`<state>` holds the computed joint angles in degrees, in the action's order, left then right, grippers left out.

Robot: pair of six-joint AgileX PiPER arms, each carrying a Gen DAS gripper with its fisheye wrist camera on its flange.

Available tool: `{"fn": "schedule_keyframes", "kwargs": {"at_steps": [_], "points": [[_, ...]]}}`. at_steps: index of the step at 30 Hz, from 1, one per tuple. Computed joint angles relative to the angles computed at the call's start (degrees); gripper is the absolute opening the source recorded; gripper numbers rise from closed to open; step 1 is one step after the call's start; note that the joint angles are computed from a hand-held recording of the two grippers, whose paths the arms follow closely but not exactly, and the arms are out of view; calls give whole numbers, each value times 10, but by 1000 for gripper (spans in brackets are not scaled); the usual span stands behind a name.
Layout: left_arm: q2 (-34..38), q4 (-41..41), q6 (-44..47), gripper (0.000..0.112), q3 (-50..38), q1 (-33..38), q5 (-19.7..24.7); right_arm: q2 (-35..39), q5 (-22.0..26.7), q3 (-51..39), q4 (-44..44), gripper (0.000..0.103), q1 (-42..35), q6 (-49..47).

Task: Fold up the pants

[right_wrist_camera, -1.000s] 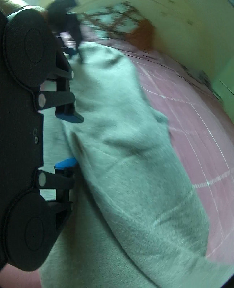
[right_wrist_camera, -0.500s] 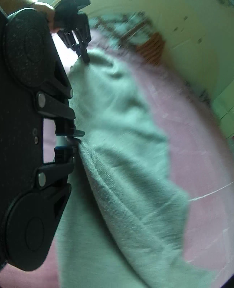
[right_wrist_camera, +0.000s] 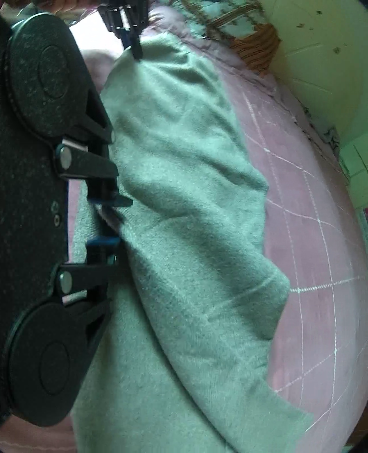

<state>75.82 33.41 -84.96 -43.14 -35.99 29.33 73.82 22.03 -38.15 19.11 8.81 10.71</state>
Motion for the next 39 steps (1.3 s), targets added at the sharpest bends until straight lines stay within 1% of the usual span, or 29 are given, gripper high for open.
{"fn": "schedule_keyframes", "kwargs": {"at_steps": [1, 2, 3, 4, 5, 7, 8, 9, 10, 12, 14, 15, 17, 20, 23, 25, 26, 27, 29, 31, 34, 36, 38, 39], "points": [[-18, 40, -36, 14, -3, -30, 31, -9, 9, -1, 14, 32, -13, -15], [-25, 69, -55, 14, -11, -56, 52, -25, 22, -3, 7, 39, -21, -10], [-27, 83, -60, 14, -22, -77, 70, -40, 27, 5, 6, 48, -32, -12], [-29, 83, -52, 14, -33, -91, 81, -49, 34, 7, 8, 53, -49, -16], [-21, 74, -35, 14, -43, -100, 82, -51, 38, 11, 23, 58, -72, -41], [26, 27, 23, 14, -82, -108, 72, -55, 46, 13, 12, 58, -103, -41], [49, 7, 40, 14, -96, -111, 65, -55, 52, 11, 18, 58, -123, -46], [76, -12, 57, 14, -112, -117, 61, -56, 56, 11, 44, 58, -145, -66], [103, -18, 60, 14, -129, -128, 63, -57, 62, 7, 49, 58, -161, -66], [152, -20, 60, 14, -162, -156, 83, -45, 55, -7, 5, 58, -155, -17], [198, 13, 33, 14, -201, -195, 131, -24, 63, -35, -61, 58, -153, 36], [214, 25, 23, 14, -216, -208, 151, -17, 74, -47, -79, 58, -158, 48], [235, 31, 19, 14, -241, -221, 180, 19, 83, -80, -115, 58, -146, 87], [238, 24, 24, 14, -248, -219, 185, 75, 105, -125, -262, 59, -93, 232], [238, 22, 37, 14, -243, -212, 177, 121, 146, -158, -347, 60, -50, 306], [238, 25, 39, 15, -239, -209, 170, 130, 167, -165, -399, 41, -26, 335], [235, 27, 35, 15, -235, -209, 167, 127, 179, -164, -416, 24, -21, 341], [232, 30, 33, 16, -231, -210, 166, 117, 177, -157, -411, 12, -29, 324], [236, 36, 30, 16, -228, -208, 157, 81, 165, -133, -344, 8, -72, 251], [236, 41, 26, 16, -224, -207, 149, 33, 164, -107, -276, 7, -112, 181], [234, 47, 21, 16, -218, -208, 145, -50, 182, -69, -198, 6, -156, 101], [233, 53, 17, 16, -215, -210, 144, -113, 195, -32, -138, 3, -194, 65], [236, 58, 16, 17, -216, -213, 145, -126, 195, 5, -137, 1, -201, 56], [236, 58, 17, 17, -216, -213, 146, -117, 193, 23, -144, 0, -204, 61]]}}
